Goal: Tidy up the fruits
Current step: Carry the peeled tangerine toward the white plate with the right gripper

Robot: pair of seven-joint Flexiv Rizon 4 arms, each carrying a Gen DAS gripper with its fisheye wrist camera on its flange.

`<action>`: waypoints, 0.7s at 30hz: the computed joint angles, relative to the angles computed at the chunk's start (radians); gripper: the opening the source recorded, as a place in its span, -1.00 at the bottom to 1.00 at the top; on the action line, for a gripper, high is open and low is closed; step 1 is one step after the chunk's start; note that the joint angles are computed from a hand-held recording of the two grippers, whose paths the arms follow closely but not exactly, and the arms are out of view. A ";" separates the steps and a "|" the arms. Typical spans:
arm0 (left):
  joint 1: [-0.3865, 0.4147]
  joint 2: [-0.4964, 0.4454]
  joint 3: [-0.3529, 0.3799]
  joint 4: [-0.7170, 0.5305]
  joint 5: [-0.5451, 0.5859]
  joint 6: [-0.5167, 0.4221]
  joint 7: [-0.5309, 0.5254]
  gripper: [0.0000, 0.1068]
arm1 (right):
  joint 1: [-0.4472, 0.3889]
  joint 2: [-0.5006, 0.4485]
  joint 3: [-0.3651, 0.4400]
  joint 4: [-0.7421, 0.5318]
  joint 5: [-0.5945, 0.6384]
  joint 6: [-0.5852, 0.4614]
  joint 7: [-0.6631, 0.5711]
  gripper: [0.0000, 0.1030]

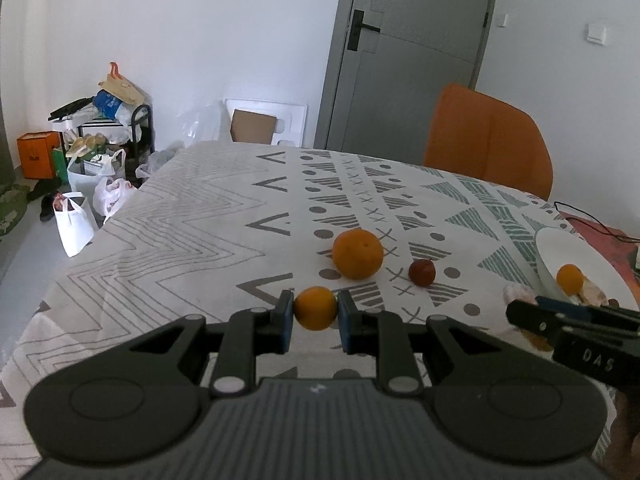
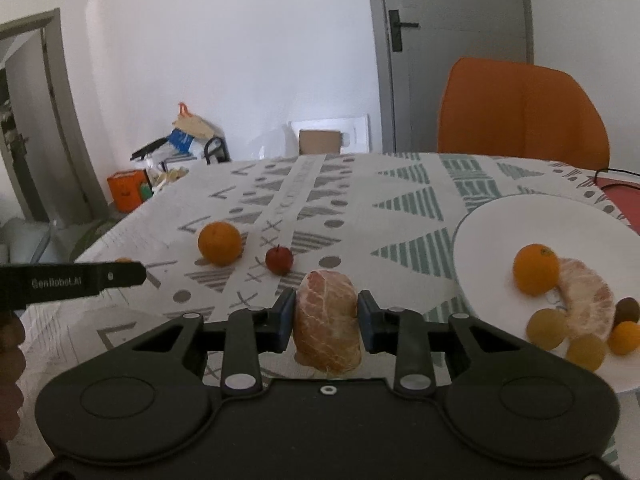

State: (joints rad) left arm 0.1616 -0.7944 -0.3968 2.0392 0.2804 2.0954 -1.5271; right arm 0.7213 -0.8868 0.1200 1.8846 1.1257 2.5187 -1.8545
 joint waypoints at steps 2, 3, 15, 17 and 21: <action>-0.007 0.004 0.004 0.001 -0.005 -0.003 0.000 -0.60 | -0.003 0.000 0.003 0.008 -0.008 0.016 0.017 -0.40; -0.009 0.005 0.004 0.001 -0.006 -0.004 0.000 -0.60 | -0.004 0.000 0.004 0.012 -0.010 0.025 0.025 -0.40; -0.060 0.005 -0.011 -0.020 0.011 0.006 0.015 -0.60 | -0.037 0.008 0.027 0.109 -0.028 0.171 0.151 -0.39; -0.071 0.001 -0.015 -0.028 0.013 0.003 0.019 -0.60 | -0.047 0.007 0.029 0.123 -0.026 0.187 0.169 -0.40; -0.091 -0.008 -0.025 -0.045 0.012 -0.010 0.032 -0.60 | -0.064 0.001 0.032 0.145 -0.022 0.209 0.205 -0.39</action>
State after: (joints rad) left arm 0.0705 -0.8023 -0.4223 1.9938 0.2927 2.0851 -1.4951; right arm 0.6572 -0.8862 0.1522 2.0300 1.1033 2.7273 -1.6499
